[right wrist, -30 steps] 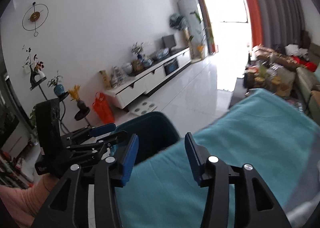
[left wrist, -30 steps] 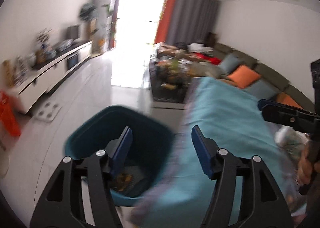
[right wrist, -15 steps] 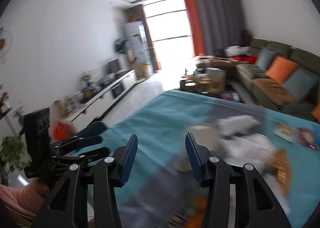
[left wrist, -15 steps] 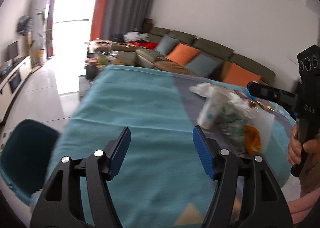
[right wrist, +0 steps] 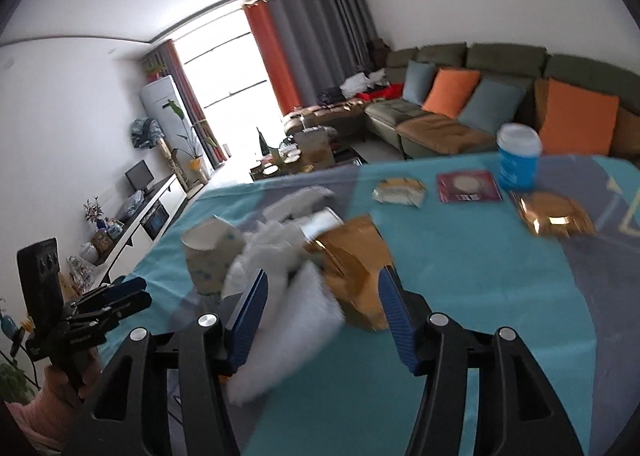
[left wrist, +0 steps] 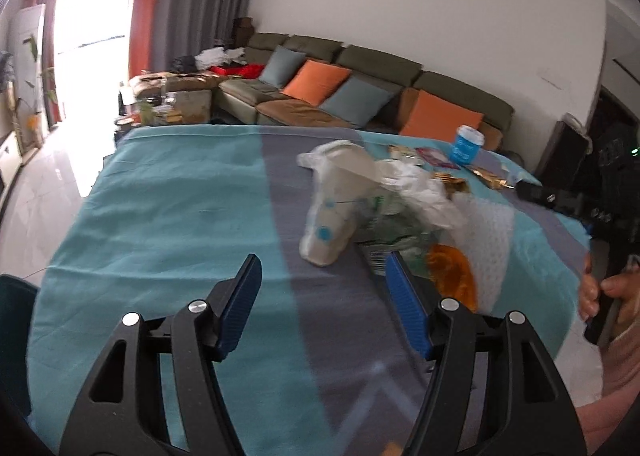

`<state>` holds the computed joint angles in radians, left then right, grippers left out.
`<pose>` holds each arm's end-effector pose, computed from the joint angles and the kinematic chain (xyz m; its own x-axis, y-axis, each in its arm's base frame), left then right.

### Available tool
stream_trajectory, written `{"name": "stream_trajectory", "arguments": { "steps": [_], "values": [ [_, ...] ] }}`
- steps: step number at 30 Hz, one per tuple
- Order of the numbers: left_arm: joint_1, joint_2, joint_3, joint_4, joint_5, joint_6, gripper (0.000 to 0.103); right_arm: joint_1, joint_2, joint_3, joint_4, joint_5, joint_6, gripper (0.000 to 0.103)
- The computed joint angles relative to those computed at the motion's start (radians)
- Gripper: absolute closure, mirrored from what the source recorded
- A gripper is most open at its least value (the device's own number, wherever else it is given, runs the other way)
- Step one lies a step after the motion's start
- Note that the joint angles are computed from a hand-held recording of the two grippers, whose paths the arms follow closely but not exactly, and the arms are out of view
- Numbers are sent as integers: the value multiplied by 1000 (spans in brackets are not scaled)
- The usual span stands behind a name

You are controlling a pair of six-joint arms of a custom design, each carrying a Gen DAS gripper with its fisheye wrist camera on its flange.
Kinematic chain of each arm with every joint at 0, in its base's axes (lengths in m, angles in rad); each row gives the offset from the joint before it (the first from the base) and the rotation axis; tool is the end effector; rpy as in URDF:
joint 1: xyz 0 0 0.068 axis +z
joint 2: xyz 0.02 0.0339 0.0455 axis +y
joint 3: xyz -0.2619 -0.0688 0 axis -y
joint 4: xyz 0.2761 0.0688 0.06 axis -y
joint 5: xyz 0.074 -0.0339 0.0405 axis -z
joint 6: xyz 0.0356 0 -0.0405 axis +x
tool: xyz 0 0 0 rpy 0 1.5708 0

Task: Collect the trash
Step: 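Grasp the orange peel with the left gripper while the right gripper grasps the clear plastic bag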

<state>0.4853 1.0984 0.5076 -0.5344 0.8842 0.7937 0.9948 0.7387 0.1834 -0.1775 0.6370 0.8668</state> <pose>0.1943 0.0714 0.1556 -0.5603 0.2155 -0.7998 0.5685 0.8023 -0.1821 0.1097 0.1301 0.1266 -0.5662 0.2533 -0.7844 -0.0028 0.9510 0.3091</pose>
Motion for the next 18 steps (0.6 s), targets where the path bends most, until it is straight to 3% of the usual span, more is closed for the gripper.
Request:
{"name": "stream_trajectory", "arguments": {
  "steps": [5,10,13,15,18],
  "values": [
    [-62,-38,-19,-114,17,82,39,-5,-69,-66,19,-74,47,47],
    [-185,-128,-86,-113,-13,28,39,-30,-88,-117,105,-159,48,51],
    [-241,-196,-124,-122,-22,8,42,-11,-64,-122,153,-170,45,60],
    [-293,-233,-149,-117,-42,-17,46,1,-51,-118,162,-167,48,71],
    [-373,-233,-170,-74,-80,-83,61,-10,-68,-133,176,-187,45,83]
  ]
}}
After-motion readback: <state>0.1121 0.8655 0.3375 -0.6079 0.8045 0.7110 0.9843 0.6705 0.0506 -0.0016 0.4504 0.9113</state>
